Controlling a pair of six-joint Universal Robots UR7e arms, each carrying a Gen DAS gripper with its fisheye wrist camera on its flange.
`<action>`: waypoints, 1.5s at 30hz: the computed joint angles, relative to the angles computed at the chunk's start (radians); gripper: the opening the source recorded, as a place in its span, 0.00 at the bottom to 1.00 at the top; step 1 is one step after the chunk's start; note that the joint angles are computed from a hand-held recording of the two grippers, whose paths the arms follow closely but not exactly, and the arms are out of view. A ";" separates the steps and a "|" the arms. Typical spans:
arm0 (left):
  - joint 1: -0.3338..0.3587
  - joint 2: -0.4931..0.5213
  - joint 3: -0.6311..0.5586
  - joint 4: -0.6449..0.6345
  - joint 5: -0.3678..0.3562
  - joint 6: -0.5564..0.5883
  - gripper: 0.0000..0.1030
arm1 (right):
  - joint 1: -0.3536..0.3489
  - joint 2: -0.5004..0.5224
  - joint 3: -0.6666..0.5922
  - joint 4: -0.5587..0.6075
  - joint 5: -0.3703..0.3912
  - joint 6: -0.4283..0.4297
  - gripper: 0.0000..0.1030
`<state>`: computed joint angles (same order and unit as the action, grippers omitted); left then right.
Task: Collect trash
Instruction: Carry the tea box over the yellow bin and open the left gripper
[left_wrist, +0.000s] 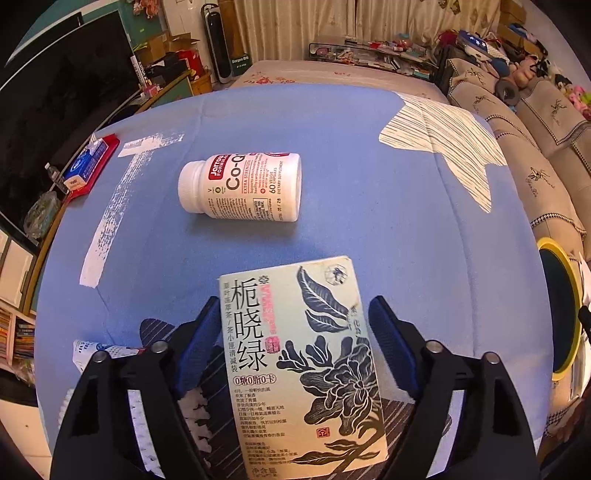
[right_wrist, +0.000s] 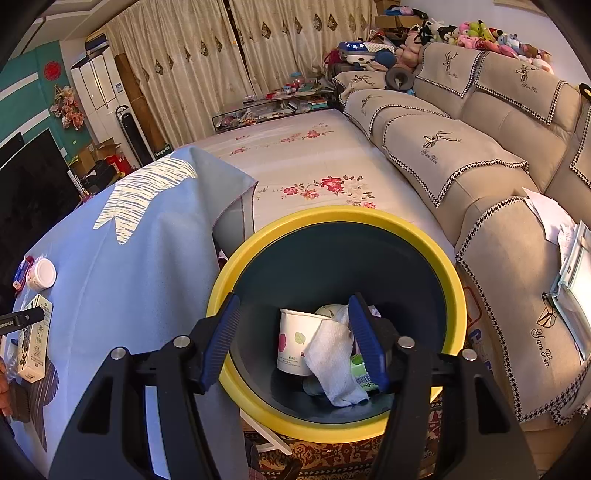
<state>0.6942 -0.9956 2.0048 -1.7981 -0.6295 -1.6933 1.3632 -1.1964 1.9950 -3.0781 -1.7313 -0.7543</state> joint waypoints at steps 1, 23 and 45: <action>0.001 0.004 -0.002 -0.005 -0.003 0.009 0.74 | 0.000 0.000 0.001 0.000 -0.001 0.000 0.56; -0.089 0.155 -0.080 -0.304 0.002 0.367 0.69 | -0.055 -0.097 0.047 -0.013 0.084 0.026 0.57; -0.015 0.699 -0.791 -0.550 -0.095 1.015 0.69 | -0.177 -0.171 0.033 -0.044 0.095 0.057 0.57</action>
<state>0.6796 -0.2964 1.2142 -2.3484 -0.7242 -0.6778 1.1857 -1.3670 2.0279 -3.1222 -1.6364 -0.6978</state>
